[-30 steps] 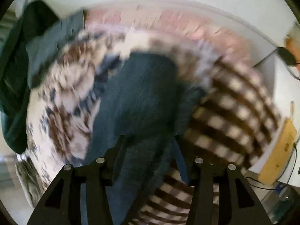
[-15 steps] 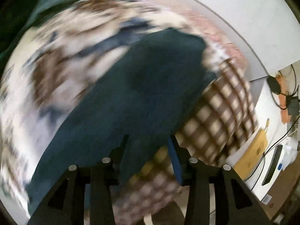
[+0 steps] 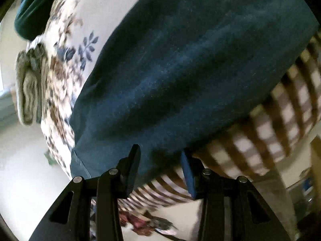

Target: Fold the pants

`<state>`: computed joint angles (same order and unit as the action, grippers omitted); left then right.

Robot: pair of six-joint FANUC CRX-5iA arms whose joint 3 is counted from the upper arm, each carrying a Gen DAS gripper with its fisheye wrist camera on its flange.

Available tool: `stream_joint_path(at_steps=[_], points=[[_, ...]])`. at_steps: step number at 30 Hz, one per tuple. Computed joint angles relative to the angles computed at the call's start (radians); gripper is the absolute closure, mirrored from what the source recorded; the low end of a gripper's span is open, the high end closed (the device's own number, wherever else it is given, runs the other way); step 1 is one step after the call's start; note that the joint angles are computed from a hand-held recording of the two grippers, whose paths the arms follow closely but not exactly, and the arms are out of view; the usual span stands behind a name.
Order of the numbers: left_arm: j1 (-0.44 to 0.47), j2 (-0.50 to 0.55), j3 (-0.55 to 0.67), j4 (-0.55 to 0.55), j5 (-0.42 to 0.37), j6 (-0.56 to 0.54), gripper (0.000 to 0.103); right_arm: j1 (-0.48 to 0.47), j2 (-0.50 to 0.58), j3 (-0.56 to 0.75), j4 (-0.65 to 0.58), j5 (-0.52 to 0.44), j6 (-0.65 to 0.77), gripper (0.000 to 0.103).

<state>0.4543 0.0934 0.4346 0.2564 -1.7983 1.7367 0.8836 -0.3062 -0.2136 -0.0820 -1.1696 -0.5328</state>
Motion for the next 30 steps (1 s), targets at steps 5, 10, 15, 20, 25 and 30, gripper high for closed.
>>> stream_joint_path(at_steps=[5, 10, 15, 20, 25, 30], points=[[0.024, -0.017, -0.063, 0.105, 0.072, -0.054, 0.09, -0.012, 0.104, 0.137, -0.029, -0.179, 0.076, 0.098], [0.091, -0.016, -0.018, 0.17, -0.009, -0.076, 0.09, -0.009, 0.129, 0.221, -0.04, -0.279, 0.154, 0.099], [0.112, 0.005, -0.066, 0.126, -0.081, -0.074, 0.085, -0.168, 0.195, 0.289, -0.267, -0.358, 0.393, 0.077], [0.129, 0.025, -0.004, 0.14, -0.144, -0.037, 0.071, -0.208, 0.329, 0.526, -0.233, -0.456, 0.686, 0.053], [0.074, 0.027, 0.151, 0.034, -0.127, -0.146, 0.03, -0.273, 0.529, 0.757, -0.241, -0.406, 0.915, 0.039], [0.019, 0.05, 0.194, -0.027, -0.04, -0.216, 0.025, -0.306, 0.861, 1.104, -0.225, -0.493, 1.097, 0.039]])
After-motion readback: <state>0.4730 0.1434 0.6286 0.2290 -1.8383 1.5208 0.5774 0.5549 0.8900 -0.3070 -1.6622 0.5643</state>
